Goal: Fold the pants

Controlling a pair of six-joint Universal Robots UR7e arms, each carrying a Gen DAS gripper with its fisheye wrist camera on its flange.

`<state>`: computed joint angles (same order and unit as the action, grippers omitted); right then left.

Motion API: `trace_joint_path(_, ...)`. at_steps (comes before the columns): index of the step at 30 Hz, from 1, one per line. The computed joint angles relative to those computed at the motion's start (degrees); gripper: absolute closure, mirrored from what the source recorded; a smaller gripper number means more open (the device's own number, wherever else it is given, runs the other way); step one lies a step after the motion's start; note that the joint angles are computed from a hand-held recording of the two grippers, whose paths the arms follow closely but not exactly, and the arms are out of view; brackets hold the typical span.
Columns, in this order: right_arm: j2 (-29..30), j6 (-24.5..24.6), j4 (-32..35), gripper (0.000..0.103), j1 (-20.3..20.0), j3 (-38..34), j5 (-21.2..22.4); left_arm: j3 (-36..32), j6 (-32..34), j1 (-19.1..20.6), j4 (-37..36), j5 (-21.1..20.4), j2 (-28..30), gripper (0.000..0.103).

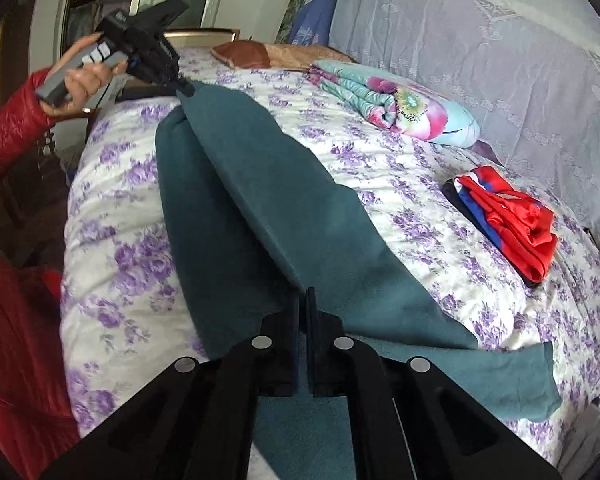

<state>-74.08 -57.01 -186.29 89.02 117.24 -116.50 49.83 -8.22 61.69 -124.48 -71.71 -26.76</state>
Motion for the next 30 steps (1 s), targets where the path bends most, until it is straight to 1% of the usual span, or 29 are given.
trace_joint_path(1,-0.88,0.39,-0.38,0.1,0.28,1.0,0.32,0.87,0.65,0.01,-0.38,-0.51,-0.58,0.102)
trace_joint_path(3,-2.32,1.7,0.91,0.1,0.46,2.92,0.67,2.8,2.02,0.08,-1.35,-1.0,-1.69,0.102)
trace_joint_path(6,-2.29,3.85,3.09,0.1,-0.38,4.98,0.68,4.74,2.42,0.39,-1.42,0.84,-2.15,0.101)
trace_joint_path(7,-1.46,3.63,2.11,0.1,-0.73,5.51,0.26,4.9,2.19,0.6,-0.78,1.41,-2.02,0.101)
trace_joint_path(9,-0.3,4.29,0.28,0.099,-1.48,6.24,-0.02,5.66,1.64,1.11,-0.49,1.95,-1.98,0.097)
trace_joint_path(11,-0.23,5.4,0.35,0.099,-1.79,6.2,0.28,7.12,1.27,1.56,-1.64,1.16,-2.88,0.089)
trace_joint_path(12,-0.39,5.98,0.81,0.099,-1.73,6.1,0.3,7.75,0.68,1.62,-1.9,1.32,-3.56,0.082)
trace_joint_path(13,-0.48,6.53,1.03,0.099,-1.75,6.11,0.4,9.06,0.06,1.49,-3.39,2.33,-4.54,0.07)
trace_joint_path(14,-0.54,6.89,1.12,0.099,-1.93,6.16,0.67,10.93,-0.16,1.28,-5.82,3.36,-5.79,0.064)
trace_joint_path(15,-0.62,7.25,1.21,0.098,-2.14,6.23,0.98,12.14,-0.07,1.09,-7.25,4.04,-6.77,0.064)
trace_joint_path(18,-1.19,9.12,2.62,0.098,-2.74,6.01,2.22,16.37,0.88,-0.7,-12.09,8.07,-9.24,0.064)
trace_joint_path(19,-1.48,10.05,3.34,0.098,-3.08,5.94,2.88,17.24,2.42,-1.52,-13.21,7.63,-9.55,0.064)
trace_joint_path(21,-2.17,12.28,5.1,0.098,-3.65,5.72,4.21,17.7,6.04,-3.15,-13.54,4.42,-9.05,0.064)
trace_joint_path(23,-3.4,15.29,8.35,0.094,-4.37,5.26,6.09,16.84,9.95,-4.87,-12.48,0.48,-7.01,0.064)
trace_joint_path(25,-6.1,20.23,15.02,0.083,-5.51,4.29,10.69,15.05,13.06,-6.27,-10.29,-2.61,-3.88,0.063)
trace_joint_path(26,-7.46,22.71,17.39,0.082,-6.01,3.71,13.26,14.15,14.46,-6.9,-9.19,-2.68,-2.1,0.063)
trace_joint_path(27,-8.42,24.52,18.17,0.082,-6.28,3.06,15.63,13.59,15.19,-7.3,-8.32,-1.93,-0.63,0.063)
trace_joint_path(29,-9.12,26.69,18.05,0.079,-6.49,0.69,20.16,13.59,16.37,-7.6,-7.82,-0.29,1.43,0.063)
trace_joint_path(30,-8.56,27.4,17.8,0.068,-6.51,-1.12,21.8,14.34,16.58,-7.61,-8.58,0.94,2.0,0.063)
